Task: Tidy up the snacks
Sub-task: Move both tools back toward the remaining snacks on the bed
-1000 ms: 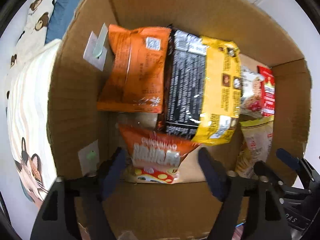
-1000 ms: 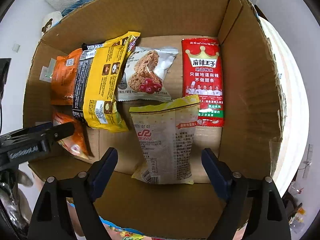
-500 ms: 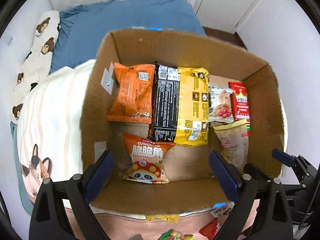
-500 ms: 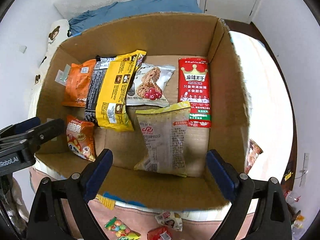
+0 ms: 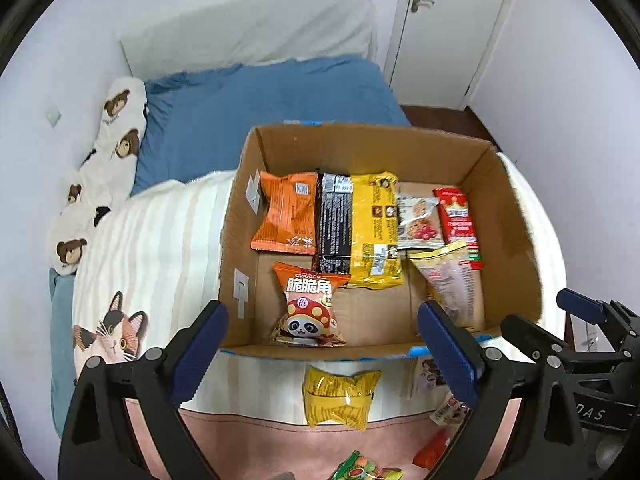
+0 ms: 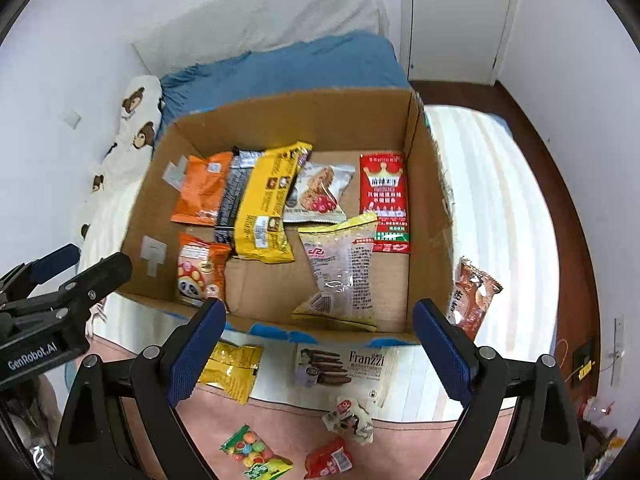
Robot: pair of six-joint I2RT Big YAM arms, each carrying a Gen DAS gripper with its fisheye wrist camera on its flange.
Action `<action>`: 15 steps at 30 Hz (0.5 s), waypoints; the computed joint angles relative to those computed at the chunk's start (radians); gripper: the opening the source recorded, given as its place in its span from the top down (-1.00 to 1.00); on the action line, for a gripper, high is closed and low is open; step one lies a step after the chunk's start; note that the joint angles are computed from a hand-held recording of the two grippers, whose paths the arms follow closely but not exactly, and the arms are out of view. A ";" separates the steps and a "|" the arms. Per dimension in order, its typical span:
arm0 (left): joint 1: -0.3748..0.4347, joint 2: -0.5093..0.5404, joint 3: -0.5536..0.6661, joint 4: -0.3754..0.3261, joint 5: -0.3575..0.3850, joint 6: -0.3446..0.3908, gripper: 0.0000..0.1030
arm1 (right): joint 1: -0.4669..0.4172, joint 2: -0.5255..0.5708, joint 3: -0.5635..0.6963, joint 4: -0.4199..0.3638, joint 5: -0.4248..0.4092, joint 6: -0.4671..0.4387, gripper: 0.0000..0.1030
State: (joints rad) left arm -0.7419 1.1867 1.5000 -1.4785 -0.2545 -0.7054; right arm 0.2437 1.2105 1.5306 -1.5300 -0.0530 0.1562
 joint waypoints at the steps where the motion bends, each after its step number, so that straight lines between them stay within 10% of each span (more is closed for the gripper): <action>1: -0.014 -0.007 0.005 -0.007 -0.015 -0.008 -0.88 | 0.003 -0.008 0.004 -0.002 0.000 0.000 -0.87; 15: -0.122 -0.079 -0.007 -0.036 -0.079 -0.113 -0.88 | -0.006 -0.115 0.015 -0.033 -0.053 0.024 -0.87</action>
State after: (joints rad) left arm -0.8640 1.1073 1.4929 -1.5147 -0.3340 -0.8181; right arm 0.2375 1.0951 1.5457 -1.5630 -0.1060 0.1798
